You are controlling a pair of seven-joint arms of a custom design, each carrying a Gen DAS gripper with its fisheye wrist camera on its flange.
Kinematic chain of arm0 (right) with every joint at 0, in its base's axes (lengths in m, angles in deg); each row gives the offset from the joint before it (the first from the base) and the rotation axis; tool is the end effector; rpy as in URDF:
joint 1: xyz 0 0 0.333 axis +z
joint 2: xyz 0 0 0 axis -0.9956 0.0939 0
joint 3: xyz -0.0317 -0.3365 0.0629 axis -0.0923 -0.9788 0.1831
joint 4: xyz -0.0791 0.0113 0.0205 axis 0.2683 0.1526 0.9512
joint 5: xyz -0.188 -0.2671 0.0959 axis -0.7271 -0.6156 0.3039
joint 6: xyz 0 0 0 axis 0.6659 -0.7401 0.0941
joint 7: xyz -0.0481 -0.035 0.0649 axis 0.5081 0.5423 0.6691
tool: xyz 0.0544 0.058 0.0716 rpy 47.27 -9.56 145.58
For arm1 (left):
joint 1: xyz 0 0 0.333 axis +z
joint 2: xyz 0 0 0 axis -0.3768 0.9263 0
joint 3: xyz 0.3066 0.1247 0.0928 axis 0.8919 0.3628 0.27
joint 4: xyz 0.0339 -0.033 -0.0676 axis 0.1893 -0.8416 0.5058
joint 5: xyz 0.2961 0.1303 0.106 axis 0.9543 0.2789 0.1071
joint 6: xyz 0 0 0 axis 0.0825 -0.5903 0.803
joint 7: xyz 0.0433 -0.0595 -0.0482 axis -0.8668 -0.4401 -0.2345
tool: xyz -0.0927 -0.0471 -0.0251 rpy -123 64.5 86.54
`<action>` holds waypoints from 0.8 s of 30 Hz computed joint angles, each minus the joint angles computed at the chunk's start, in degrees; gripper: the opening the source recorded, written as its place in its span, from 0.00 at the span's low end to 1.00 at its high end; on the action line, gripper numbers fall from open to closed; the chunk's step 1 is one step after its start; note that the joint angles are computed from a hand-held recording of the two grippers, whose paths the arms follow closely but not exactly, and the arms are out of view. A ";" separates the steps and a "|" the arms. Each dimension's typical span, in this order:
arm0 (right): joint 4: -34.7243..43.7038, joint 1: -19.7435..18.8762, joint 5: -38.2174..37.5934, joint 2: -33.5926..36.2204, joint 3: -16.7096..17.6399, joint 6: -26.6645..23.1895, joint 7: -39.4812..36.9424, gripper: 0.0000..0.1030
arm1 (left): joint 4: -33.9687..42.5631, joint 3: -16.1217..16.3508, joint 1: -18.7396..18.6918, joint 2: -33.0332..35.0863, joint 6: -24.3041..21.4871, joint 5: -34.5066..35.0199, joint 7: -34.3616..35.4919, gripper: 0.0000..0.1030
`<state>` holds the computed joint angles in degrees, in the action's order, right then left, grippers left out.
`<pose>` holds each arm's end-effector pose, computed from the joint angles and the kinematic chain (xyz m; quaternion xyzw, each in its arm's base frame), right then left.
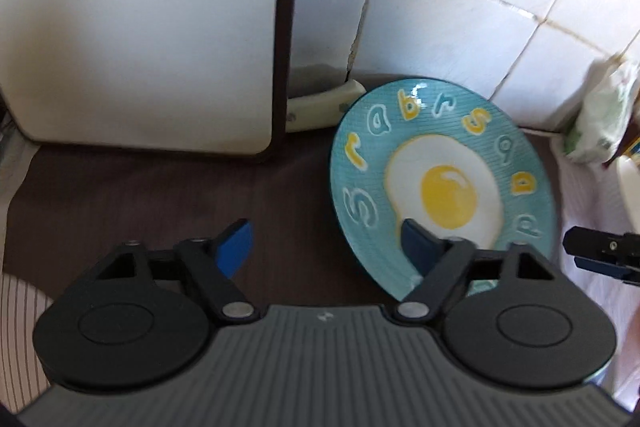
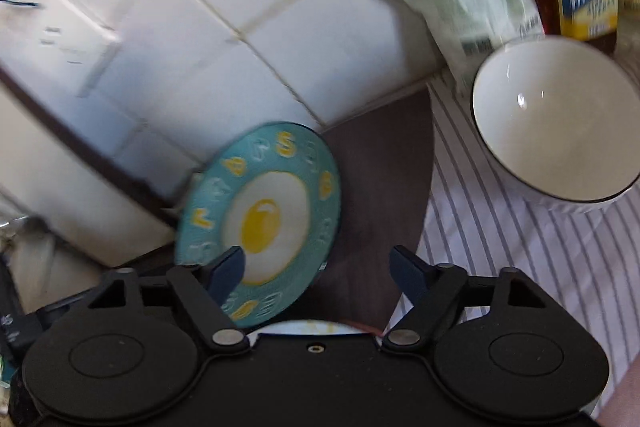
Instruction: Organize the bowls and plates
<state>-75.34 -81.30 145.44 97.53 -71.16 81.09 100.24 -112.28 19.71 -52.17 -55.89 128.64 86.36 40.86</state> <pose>0.5615 0.0704 0.3489 -0.7440 0.5628 0.0910 0.3484 0.4049 -0.3610 0.3198 -0.8447 0.4445 -0.1980 0.2228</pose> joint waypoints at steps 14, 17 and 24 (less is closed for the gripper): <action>2.20 1.35 0.04 4.19 1.87 3.45 8.63 0.11 | -2.34 3.42 5.81 1.57 19.84 9.23 -7.18 0.17; 2.89 1.56 -0.09 5.00 2.10 3.82 9.51 0.12 | -1.68 3.69 4.89 1.98 19.00 8.54 -6.58 0.20; 5.09 0.16 -0.12 6.74 2.53 1.19 12.10 0.14 | -0.51 2.32 5.36 1.37 17.64 -3.27 7.55 0.20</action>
<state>-70.25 -81.14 145.32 104.28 -68.63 82.28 112.34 -112.79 22.03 -46.81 -54.52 146.28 83.08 48.40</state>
